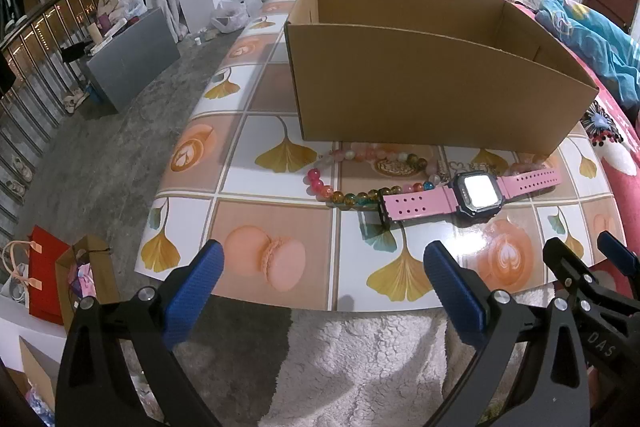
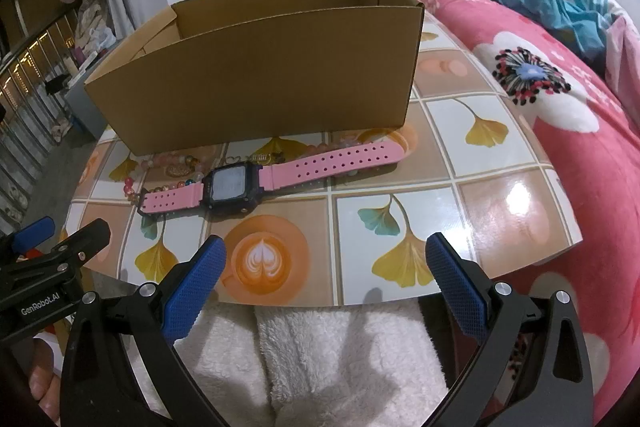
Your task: Organize jewelry
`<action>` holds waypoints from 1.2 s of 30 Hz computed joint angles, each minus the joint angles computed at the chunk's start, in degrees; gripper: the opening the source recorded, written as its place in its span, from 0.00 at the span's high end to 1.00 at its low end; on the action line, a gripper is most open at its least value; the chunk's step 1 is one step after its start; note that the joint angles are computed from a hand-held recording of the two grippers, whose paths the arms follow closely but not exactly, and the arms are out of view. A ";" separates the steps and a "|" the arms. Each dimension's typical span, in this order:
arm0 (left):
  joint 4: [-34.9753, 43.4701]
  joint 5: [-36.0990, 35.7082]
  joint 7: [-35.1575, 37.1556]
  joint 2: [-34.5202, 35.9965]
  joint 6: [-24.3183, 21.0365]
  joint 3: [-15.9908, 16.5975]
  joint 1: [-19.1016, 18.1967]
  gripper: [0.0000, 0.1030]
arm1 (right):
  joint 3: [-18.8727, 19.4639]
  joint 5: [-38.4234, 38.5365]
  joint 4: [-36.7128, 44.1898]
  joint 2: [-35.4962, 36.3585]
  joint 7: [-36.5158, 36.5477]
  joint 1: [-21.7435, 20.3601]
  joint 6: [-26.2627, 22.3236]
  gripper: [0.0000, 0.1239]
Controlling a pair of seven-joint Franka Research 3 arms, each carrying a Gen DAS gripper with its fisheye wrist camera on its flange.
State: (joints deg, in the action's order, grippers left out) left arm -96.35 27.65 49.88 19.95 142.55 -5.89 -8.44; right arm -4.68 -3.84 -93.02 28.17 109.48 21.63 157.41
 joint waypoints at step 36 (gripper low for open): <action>-1.33 1.69 -1.56 -1.04 0.25 0.26 0.07 0.04 | -0.87 -1.22 -1.09 -0.93 1.46 0.97 1.28 0.23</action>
State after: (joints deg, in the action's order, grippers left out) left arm -97.68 29.34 48.32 18.91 142.80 -5.63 -8.37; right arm -5.54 -5.07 -94.11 27.24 110.94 22.59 158.69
